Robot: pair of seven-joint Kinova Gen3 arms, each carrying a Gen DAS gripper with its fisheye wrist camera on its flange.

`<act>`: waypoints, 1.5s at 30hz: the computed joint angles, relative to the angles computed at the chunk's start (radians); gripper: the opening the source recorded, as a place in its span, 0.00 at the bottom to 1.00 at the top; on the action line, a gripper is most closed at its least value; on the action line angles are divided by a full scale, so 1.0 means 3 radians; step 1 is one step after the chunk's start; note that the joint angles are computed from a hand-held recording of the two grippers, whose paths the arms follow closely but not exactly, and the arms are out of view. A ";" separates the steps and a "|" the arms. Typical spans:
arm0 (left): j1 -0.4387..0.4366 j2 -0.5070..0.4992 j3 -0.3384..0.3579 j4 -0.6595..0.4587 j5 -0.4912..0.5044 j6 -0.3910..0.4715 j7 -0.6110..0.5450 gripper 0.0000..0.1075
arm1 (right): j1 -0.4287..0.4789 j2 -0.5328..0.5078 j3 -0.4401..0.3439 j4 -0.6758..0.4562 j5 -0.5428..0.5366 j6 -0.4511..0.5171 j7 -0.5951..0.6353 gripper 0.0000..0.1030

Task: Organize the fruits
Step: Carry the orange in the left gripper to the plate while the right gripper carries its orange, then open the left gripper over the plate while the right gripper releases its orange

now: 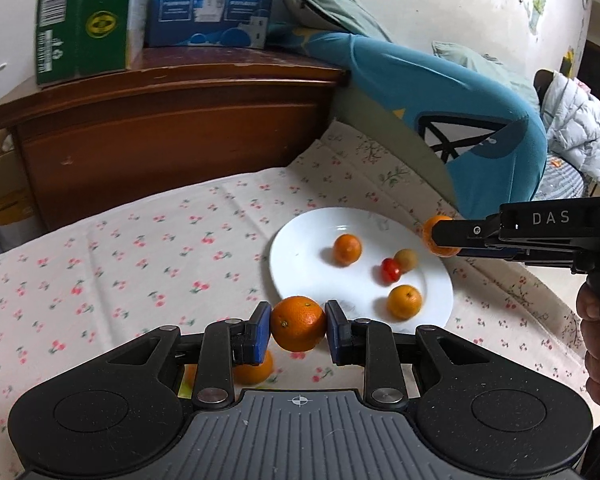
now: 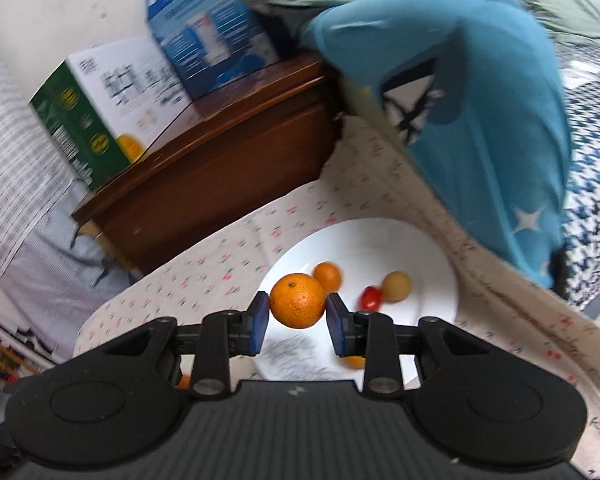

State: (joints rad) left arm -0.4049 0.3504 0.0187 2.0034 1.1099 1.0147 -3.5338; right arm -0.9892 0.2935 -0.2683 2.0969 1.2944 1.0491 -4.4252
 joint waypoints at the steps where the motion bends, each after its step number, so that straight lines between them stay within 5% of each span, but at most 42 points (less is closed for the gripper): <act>1: 0.0017 0.0005 0.0011 0.0005 0.0012 -0.0013 -0.0003 0.24 | -0.0001 -0.0004 0.0002 0.0005 -0.0029 0.0017 -0.0030 0.30; 8: 0.0184 0.0089 0.0095 -0.0008 0.0013 -0.0127 0.0096 0.24 | 0.0032 0.0018 0.0024 -0.0015 -0.0341 0.0086 -0.0154 0.30; 12: 0.0276 0.0163 0.0150 -0.0042 -0.0011 -0.0202 0.0199 0.24 | 0.0092 -0.0001 0.0071 0.0111 -0.0299 -0.0182 -0.0496 0.30; 28: 0.0448 0.0323 0.0346 -0.0060 -0.0014 -0.0467 0.0390 0.27 | 0.0128 0.0125 0.0212 0.0038 -0.0419 -0.0367 -0.0509 0.33; 35: 0.0374 0.0150 0.0295 -0.0006 0.0168 -0.0392 0.0418 0.60 | 0.0064 0.0099 0.0182 0.0078 -0.0319 -0.0248 -0.0633 0.33; 41: 0.0339 -0.0035 0.0161 -0.0025 0.0217 -0.0363 0.0554 0.74 | 0.0063 0.0097 0.0146 0.0062 -0.0301 -0.0201 -0.0573 0.35; 45: 0.0305 -0.0118 0.0074 -0.0045 0.0185 -0.0374 0.0638 0.74 | 0.0064 0.0097 0.0132 0.0061 -0.0255 -0.0216 -0.0557 0.36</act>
State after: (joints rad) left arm -0.3134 0.3148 0.0410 1.9900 1.1655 0.9026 -3.3425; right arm -0.9700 0.3225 -0.2288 2.1152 1.2178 0.9842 -4.5924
